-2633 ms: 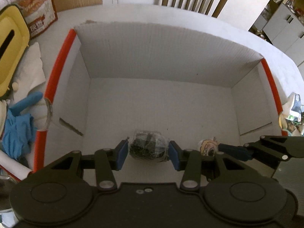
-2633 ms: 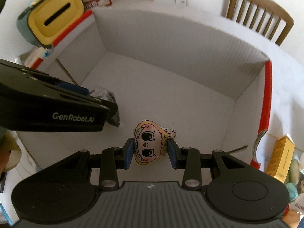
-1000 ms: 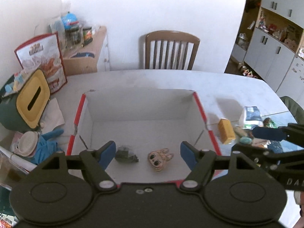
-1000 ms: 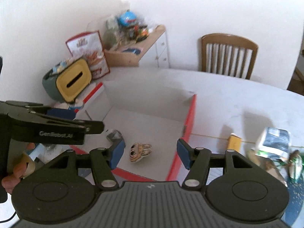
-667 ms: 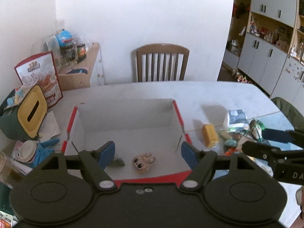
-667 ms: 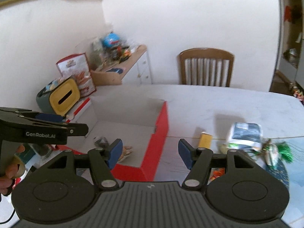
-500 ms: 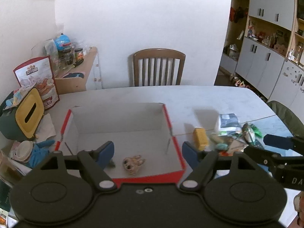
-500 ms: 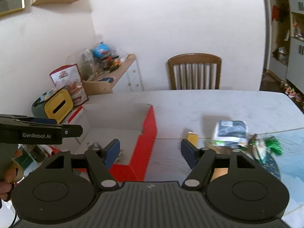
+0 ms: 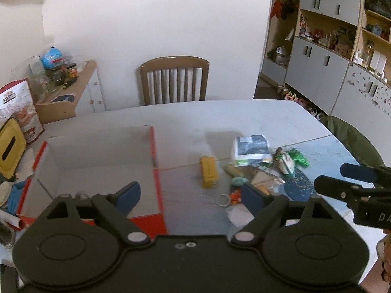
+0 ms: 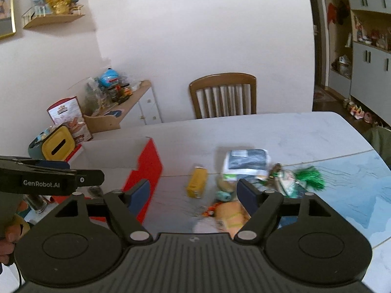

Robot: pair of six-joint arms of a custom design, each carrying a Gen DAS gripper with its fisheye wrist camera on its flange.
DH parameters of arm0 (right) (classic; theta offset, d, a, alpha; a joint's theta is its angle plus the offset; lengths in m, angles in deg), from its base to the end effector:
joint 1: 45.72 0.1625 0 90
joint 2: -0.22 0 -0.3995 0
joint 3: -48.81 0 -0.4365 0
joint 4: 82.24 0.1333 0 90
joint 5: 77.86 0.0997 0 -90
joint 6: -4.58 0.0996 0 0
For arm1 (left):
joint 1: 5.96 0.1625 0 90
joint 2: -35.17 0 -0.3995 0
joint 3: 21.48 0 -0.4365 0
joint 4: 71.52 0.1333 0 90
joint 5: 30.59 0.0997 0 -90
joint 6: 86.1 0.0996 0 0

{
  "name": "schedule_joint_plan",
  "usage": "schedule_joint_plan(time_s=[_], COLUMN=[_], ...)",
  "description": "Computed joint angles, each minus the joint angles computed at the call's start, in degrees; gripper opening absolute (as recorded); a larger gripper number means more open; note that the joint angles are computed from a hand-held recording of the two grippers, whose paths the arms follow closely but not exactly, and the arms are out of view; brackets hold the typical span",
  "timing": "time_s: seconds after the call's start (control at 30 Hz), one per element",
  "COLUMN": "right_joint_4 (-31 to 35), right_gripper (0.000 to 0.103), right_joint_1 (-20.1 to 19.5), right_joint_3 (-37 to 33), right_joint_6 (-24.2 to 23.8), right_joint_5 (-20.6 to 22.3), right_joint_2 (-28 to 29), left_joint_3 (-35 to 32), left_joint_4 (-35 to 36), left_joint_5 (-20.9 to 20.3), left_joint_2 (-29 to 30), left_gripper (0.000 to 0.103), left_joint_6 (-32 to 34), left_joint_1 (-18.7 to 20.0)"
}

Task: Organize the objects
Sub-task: 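Move both tools back from the box to the items on the table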

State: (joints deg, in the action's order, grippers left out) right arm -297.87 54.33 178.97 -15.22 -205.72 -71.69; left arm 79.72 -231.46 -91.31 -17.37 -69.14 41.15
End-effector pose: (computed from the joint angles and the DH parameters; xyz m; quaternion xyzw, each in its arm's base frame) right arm 0.1522 -0.4449 0.2329 0.0288 -0.8068 0.4999 0.3135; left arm -0.3129 -0.6043 0.1071 0.4339 0.8474 -0.2298 0.2020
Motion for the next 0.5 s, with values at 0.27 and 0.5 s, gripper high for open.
schedule_joint_plan(time_s=[0.27,0.5], right_joint_4=[2.63,3.38], right_gripper=[0.082,0.090], right_joint_1=[-6.28,-12.02], right_joint_3=[5.12,7.26], right_joint_6=[-1.76,-5.84], right_joint_5=[4.53,10.16], right_joint_2=[-8.85,-13.83], left_joint_3=[0.31,-0.38], left_joint_4=[-2.00,-2.41], left_joint_5=[-0.67,-0.45], left_joint_2=[3.26,6.71], left_gripper=[0.103,0.103], left_joint_6=[-1.98,-3.46], left_joint_1=[-2.15,-3.25])
